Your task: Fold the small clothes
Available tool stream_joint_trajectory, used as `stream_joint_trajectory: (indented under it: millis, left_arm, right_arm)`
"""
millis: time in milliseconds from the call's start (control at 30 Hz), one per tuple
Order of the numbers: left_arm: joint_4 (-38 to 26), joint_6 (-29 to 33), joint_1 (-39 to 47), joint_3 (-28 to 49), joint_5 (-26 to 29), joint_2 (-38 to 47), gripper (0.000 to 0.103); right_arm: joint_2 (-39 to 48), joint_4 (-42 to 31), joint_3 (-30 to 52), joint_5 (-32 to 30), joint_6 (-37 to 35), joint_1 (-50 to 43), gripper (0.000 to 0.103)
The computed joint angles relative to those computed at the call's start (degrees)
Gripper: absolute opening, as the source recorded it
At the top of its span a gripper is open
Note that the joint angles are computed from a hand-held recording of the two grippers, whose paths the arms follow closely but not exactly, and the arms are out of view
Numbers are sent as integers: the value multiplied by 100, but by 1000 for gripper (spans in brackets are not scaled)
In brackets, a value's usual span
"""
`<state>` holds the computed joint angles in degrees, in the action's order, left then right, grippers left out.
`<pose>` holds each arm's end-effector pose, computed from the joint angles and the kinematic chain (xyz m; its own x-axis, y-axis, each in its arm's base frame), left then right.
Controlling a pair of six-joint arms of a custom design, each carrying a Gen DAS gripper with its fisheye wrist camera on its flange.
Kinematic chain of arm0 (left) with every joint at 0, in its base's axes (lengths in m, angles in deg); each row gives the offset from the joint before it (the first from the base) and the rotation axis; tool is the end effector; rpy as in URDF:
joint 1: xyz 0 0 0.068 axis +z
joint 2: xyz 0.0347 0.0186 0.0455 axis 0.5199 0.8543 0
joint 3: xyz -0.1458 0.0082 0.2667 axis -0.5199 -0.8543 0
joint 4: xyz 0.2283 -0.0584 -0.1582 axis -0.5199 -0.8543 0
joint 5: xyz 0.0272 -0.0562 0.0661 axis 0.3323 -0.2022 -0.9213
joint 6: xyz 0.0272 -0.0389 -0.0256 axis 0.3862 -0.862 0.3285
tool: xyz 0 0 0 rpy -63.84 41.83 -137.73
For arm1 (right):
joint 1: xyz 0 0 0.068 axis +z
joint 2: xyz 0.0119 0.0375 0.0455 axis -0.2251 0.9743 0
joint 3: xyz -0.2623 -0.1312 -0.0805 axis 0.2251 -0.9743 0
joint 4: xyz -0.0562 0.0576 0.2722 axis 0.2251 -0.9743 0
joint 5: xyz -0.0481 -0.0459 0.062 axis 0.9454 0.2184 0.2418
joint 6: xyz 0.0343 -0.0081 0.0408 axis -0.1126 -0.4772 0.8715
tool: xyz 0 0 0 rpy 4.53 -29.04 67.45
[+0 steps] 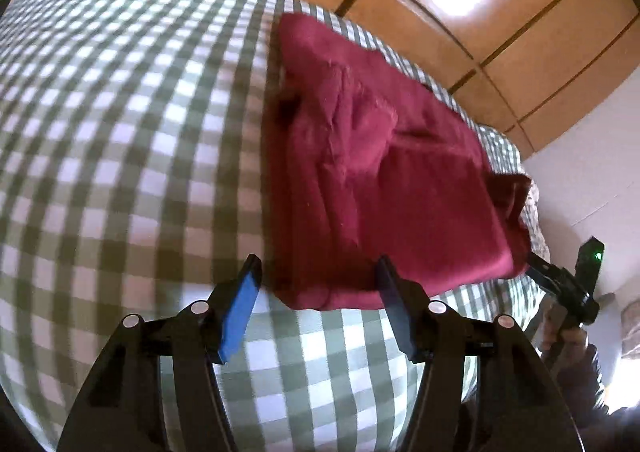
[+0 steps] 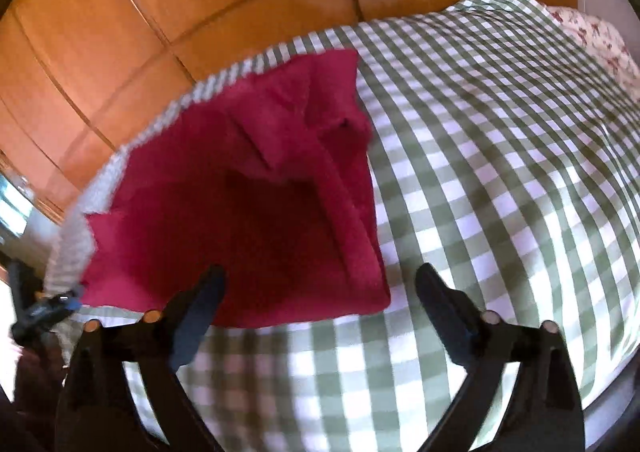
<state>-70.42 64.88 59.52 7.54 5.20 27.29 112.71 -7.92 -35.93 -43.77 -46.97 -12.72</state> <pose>0.2094 0.0877 0.0902 -0.8273 -0.3330 -0.4524 -0.0657 0.8571 -0.5109 0.2987 0.0123 0.1112 -0.8084 0.0854 -0.5824 -0.1141 0.9479 0.2973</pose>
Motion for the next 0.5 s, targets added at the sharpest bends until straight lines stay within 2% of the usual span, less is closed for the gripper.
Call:
stream_joint_trajectory:
  millis: [33,67,133,233,333,433,500]
  left_arm:
    - [35,-44,-70,-6,37,12,50]
    - [16,-89,-162,-8,-38,-32,40]
    - [-28,-72,-291,-8,-218,-119,26]
    - [-194,182,-105,-120,-62,-318,19]
    - [-481,527,161,-253,144,-509,17]
    - [-1146,1300,679,-456,358,-849,17]
    - [-1844,2058,1208,-575,526,-1023,17]
  right_arm:
    - [223,14,116,76,9,61,55]
    - [398,25,207,246,83,152,53]
    - [515,143,271,322,136,204,31]
    - [397,-21,240,-200,216,-15,26]
    - [125,-199,-23,-824,177,-334,25]
    - [-381,-518,-421,-1138,17,-542,24]
    - [-650,-738,-637,-1251,-154,-687,24]
